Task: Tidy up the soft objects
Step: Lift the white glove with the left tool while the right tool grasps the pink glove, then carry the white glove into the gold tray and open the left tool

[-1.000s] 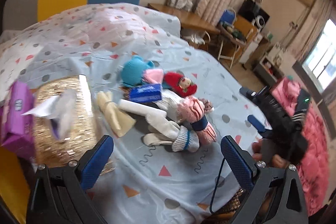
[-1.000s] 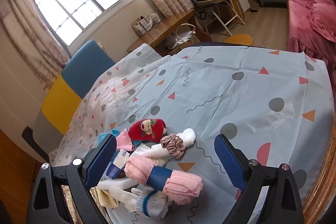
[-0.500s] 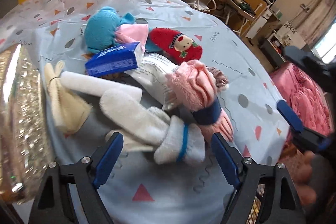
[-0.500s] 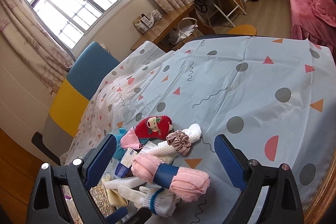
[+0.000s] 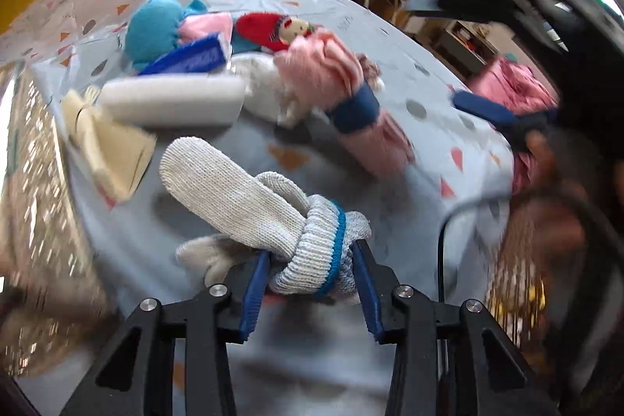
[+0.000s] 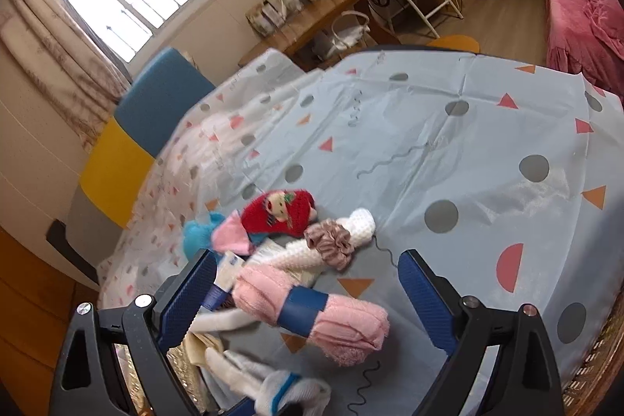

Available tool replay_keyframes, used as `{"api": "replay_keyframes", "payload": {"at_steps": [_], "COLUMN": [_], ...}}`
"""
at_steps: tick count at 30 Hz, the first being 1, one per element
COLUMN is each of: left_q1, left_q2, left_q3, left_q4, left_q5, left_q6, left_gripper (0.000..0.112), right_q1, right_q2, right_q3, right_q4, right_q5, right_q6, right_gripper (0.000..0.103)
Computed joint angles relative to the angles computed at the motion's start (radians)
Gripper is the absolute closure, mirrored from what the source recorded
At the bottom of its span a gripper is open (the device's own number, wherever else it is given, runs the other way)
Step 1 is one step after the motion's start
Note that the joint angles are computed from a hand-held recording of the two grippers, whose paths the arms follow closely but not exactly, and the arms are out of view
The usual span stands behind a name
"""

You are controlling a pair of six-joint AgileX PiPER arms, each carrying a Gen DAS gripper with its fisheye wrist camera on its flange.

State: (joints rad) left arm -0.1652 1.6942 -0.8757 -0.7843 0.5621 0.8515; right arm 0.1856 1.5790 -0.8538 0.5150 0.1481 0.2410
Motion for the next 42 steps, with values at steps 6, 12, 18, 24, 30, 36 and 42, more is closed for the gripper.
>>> {"api": "replay_keyframes", "payload": {"at_steps": [6, 12, 18, 24, 30, 36, 42], "left_q1": [0.043, 0.050, 0.051, 0.087, 0.169, 0.232, 0.363], "left_q2": [-0.013, -0.003, -0.066, -0.170, -0.341, -0.358, -0.250], "left_q3": [0.043, 0.066, 0.131, 0.208, 0.237, 0.044, -0.240], "left_q4": [0.014, -0.062, -0.090, -0.150, -0.163, -0.110, 0.000], "left_q5": [0.018, -0.018, -0.058, -0.060, 0.024, 0.121, 0.127], "left_q6": [0.062, 0.075, 0.096, 0.184, 0.227, 0.117, -0.086], "left_gripper": [0.068, 0.063, 0.073, 0.077, 0.078, 0.078, 0.078], "right_q1": [0.009, 0.124, 0.159, 0.112, 0.151, 0.215, 0.255], "right_q2": [0.200, 0.356, 0.381, 0.280, 0.308, 0.316, 0.321], "right_q3": [-0.321, -0.555, -0.573, -0.456, -0.379, -0.366, -0.390], "right_q4": [-0.211, -0.497, -0.552, -0.306, -0.303, -0.408, -0.509], "right_q5": [0.422, 0.670, 0.728, 0.708, 0.628, 0.556, 0.556], "right_q6": [-0.054, -0.056, -0.003, -0.072, 0.042, 0.152, 0.210], "right_gripper": [0.007, 0.007, 0.068, 0.068, 0.067, 0.067, 0.067]}}
